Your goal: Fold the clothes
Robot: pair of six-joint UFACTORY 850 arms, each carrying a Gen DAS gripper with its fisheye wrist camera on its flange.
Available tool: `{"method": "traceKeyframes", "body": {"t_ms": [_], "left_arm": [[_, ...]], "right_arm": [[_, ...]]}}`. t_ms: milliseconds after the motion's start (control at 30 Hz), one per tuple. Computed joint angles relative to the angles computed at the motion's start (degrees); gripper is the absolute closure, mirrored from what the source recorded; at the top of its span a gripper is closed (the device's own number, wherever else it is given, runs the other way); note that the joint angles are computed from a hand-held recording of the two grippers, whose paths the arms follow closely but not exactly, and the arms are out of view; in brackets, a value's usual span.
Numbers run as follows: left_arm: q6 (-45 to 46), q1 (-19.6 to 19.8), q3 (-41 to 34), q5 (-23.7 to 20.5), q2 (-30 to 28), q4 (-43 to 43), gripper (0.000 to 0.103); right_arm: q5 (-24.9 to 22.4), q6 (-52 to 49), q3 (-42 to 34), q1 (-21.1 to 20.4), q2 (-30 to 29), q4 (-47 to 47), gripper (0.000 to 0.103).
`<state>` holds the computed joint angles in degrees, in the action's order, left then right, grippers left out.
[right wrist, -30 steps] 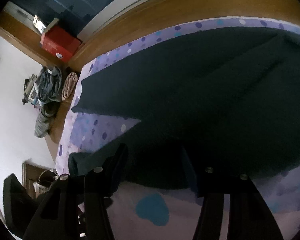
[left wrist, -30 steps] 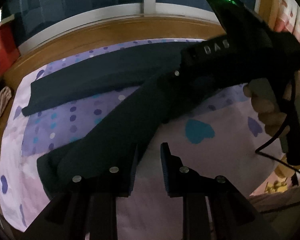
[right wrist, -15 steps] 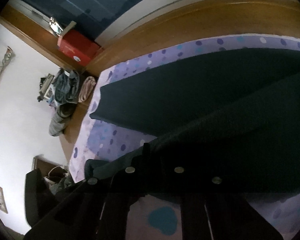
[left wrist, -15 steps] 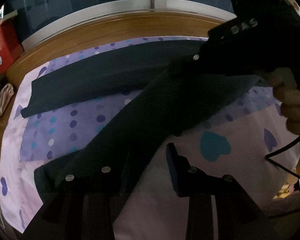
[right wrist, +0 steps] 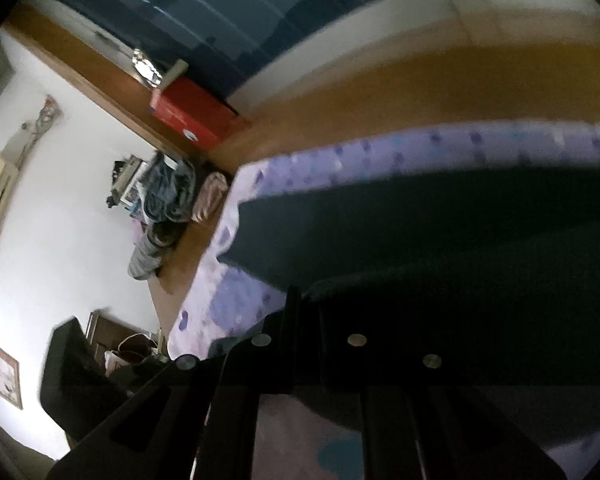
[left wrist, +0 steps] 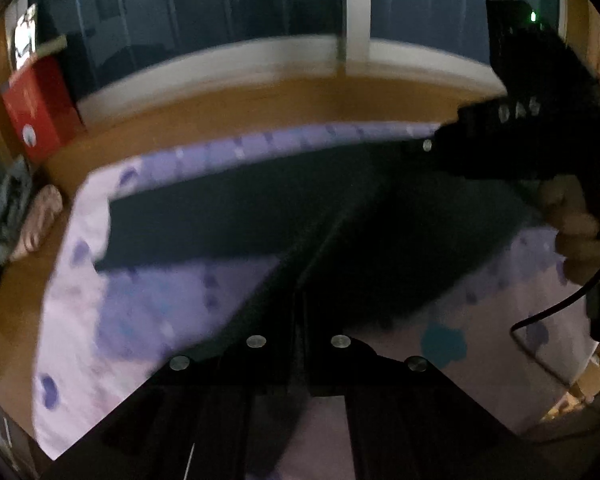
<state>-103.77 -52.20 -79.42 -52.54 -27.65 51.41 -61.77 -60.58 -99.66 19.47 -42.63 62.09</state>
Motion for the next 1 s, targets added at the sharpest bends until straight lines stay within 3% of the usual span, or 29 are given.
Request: {"method": "traceKeyframes", "body": {"t_ms": [233, 367, 500, 567, 667, 733, 800, 900, 1000], "left_arm": [[6.9, 6.7, -1.0, 0.8, 0.6, 1.0, 0.100], [13.0, 12.3, 0.7, 10.8, 0.6, -7.7, 0.098], [9.4, 14.4, 3.3, 15.5, 1.6, -9.4, 0.094], [6.8, 14.4, 4.9, 16.5, 2.8, -8.2, 0.087], [7.7, 14.3, 6.1, 15.8, 4.2, -8.1, 0.084], [8.9, 13.9, 6.5, 14.2, 4.8, -8.6, 0.084], [11.0, 13.6, 7.2, 12.9, 5.3, -10.0, 0.084], [10.7, 13.4, 10.2, 14.8, 7.4, -10.4, 0.084], [8.9, 13.2, 13.3, 16.8, 9.6, -8.9, 0.084]], "right_arm": [[2.3, 2.6, -15.3, 2.3, -9.4, -1.3, 0.096], [0.2, 15.7, -31.2, 4.2, -21.0, -10.5, 0.096], [-2.0, 21.0, -39.4, 4.5, -27.1, -11.8, 0.096], [-2.1, 21.4, -39.5, 4.6, -27.1, -12.3, 0.096], [-2.0, 22.2, -39.6, 4.7, -26.8, -13.3, 0.094], [-0.5, 21.6, -36.6, 4.9, -24.5, -14.1, 0.085], [4.3, 17.4, -28.4, 5.2, -19.0, -13.2, 0.060], [13.3, 7.5, -14.4, 5.5, -9.7, -8.3, 0.049], [19.1, 1.0, -4.8, 5.8, -3.0, -5.1, 0.048]]}}
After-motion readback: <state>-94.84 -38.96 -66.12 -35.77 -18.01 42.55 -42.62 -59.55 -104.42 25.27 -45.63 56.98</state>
